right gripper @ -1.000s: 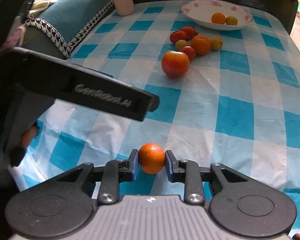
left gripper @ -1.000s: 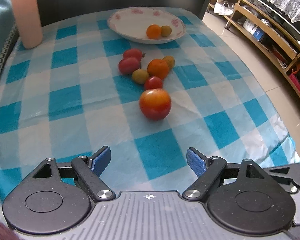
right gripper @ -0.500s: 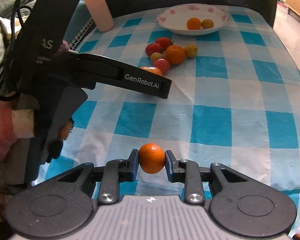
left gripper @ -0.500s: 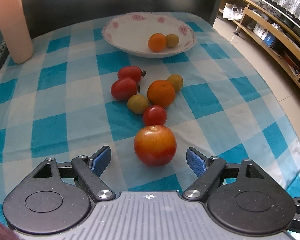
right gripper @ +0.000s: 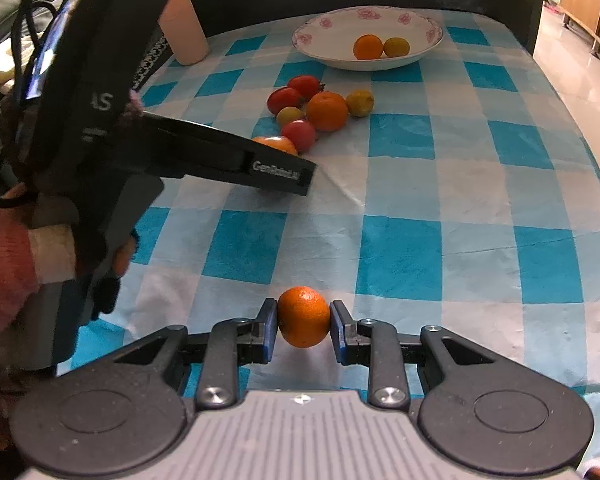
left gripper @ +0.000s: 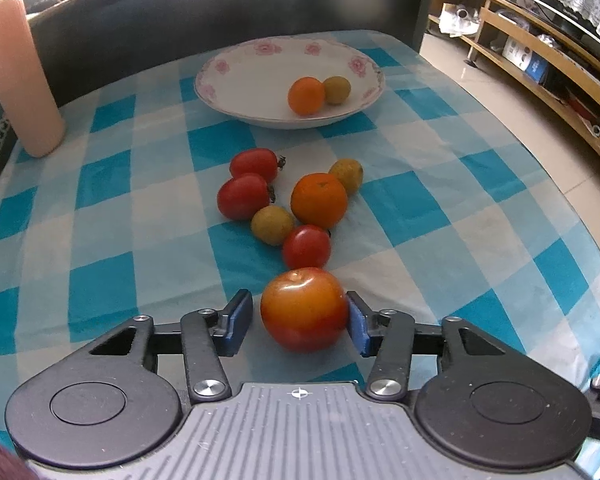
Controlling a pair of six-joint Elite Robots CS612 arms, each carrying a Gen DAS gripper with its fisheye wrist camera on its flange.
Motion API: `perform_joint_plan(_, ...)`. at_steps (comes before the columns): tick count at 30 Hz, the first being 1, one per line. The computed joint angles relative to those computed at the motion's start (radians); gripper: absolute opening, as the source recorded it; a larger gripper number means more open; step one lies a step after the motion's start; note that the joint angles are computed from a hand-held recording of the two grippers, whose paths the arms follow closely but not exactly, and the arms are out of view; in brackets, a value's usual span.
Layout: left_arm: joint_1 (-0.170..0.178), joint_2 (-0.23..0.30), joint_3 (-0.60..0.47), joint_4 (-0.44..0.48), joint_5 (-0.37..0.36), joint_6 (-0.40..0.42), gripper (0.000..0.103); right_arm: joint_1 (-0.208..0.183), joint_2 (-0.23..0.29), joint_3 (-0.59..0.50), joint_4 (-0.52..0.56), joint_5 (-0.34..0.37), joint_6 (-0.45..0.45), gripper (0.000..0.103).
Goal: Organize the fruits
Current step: 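Grasp the large red tomato with the left tool while the right tool holds the orange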
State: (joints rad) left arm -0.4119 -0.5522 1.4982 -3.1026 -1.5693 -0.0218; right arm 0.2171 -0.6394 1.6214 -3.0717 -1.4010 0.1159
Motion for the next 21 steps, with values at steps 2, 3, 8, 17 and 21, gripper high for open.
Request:
perform_joint_plan(2,0.001,-0.002,0.003,0.001,-0.006,0.006,0.055,0.001,0.000,-0.001,-0.002,-0.013,-0.002,0.042)
perform_joint_plan(3,0.002,-0.004,0.005,0.001,-0.012,0.007,0.053,0.002,0.000,-0.002,-0.002,-0.019,-0.003,0.042)
perform_joint_plan(8,0.008,-0.009,0.008,0.012,-0.035,0.003,0.051,0.004,0.000,-0.005,-0.006,-0.037,-0.006,0.042)
perform_joint_plan(17,0.021,-0.031,0.043,0.012,-0.061,0.001,0.051,0.000,0.000,-0.005,-0.018,-0.047,0.013,0.042)
perform_joint_plan(21,0.025,-0.041,0.064,0.010,-0.067,0.010,0.051,-0.002,0.001,-0.007,-0.019,-0.052,0.020,0.042)
